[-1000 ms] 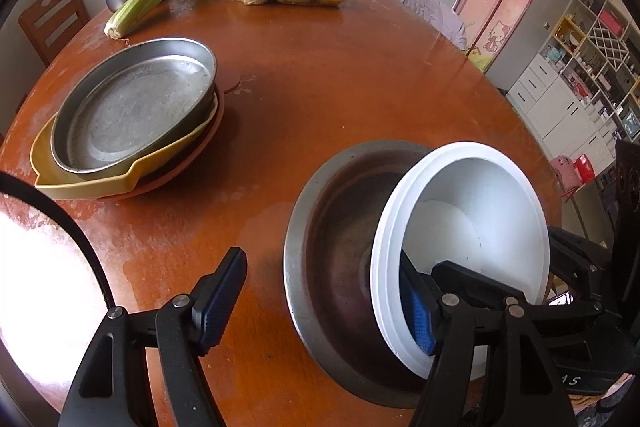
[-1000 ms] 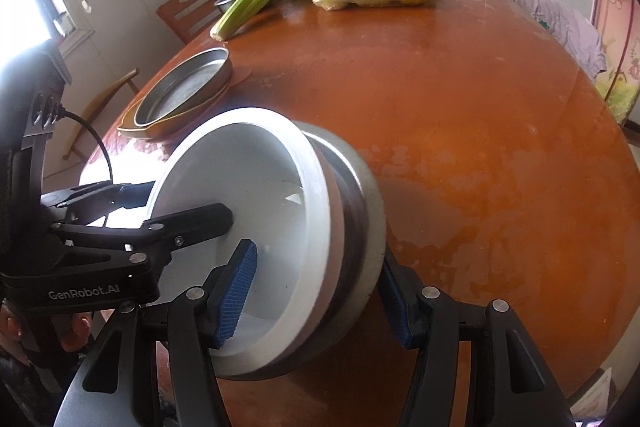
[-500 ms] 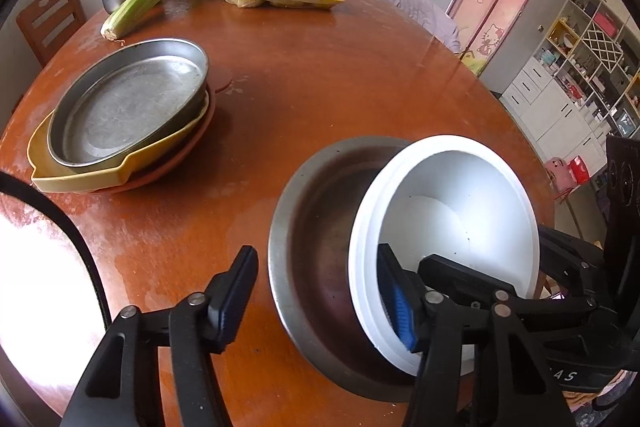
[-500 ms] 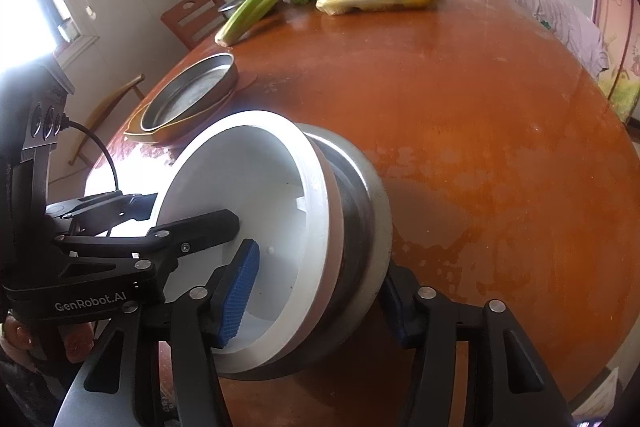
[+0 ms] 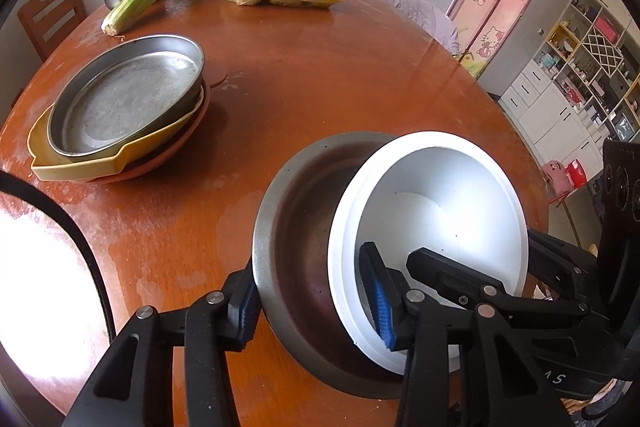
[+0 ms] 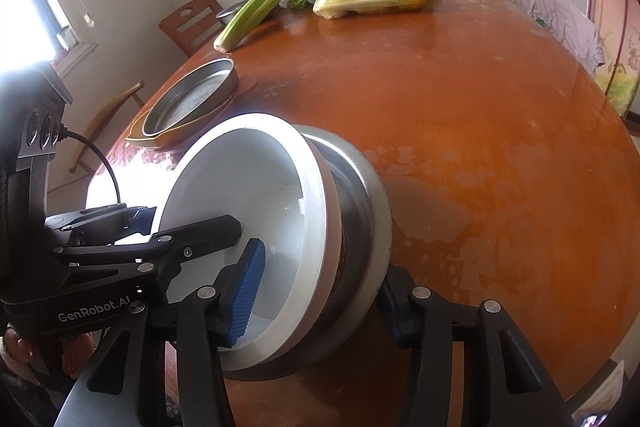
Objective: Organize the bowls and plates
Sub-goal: 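Lift the steel basin with nested bowls and carry it toward the pan stack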
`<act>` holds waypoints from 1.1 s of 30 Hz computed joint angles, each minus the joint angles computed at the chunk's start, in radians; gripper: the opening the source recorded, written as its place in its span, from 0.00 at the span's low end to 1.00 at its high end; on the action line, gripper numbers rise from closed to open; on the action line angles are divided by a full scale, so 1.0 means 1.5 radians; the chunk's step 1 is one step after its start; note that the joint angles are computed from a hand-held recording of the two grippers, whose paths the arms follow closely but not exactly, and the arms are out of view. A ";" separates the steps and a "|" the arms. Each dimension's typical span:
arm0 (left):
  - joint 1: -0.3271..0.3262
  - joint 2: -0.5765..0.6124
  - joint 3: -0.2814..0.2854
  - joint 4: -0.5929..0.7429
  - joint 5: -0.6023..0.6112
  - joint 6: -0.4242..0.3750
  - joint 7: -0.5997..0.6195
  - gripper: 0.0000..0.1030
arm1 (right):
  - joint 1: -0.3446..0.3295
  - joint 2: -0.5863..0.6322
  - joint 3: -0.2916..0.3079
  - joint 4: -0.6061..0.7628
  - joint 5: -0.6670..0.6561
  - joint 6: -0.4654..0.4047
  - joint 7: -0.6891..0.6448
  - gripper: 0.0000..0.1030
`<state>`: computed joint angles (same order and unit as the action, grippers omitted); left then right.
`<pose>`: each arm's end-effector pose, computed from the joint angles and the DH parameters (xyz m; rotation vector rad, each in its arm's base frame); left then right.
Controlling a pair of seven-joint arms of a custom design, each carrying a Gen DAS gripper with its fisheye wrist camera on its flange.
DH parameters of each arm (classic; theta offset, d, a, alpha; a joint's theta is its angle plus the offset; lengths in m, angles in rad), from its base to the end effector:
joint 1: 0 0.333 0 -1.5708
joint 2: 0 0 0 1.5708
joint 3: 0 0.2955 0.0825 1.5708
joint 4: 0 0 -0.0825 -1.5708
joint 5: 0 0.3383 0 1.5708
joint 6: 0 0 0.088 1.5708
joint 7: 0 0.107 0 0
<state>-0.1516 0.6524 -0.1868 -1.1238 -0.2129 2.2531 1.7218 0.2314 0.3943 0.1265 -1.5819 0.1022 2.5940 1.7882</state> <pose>0.6901 -0.2025 0.4812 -1.7109 2.3931 -0.8490 0.6295 0.2188 0.4818 -1.8276 1.7471 -0.2457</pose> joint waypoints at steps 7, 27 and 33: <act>-0.005 -0.004 0.004 -0.003 0.008 0.003 -0.007 0.44 | 0.001 -0.006 -0.001 -0.005 -0.004 0.000 0.000 0.52; 0.005 -0.031 0.001 -0.023 -0.002 0.032 0.009 0.44 | 0.012 -0.014 -0.006 0.006 -0.034 0.015 0.014 0.52; 0.008 -0.035 0.002 -0.020 -0.003 0.042 0.012 0.44 | 0.019 -0.007 -0.009 0.028 -0.047 0.013 0.019 0.52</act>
<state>-0.1402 0.5994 -0.1842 -1.1535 -0.2167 2.3165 1.7393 0.2603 0.3839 0.1130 -1.5403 0.0315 2.6131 1.8166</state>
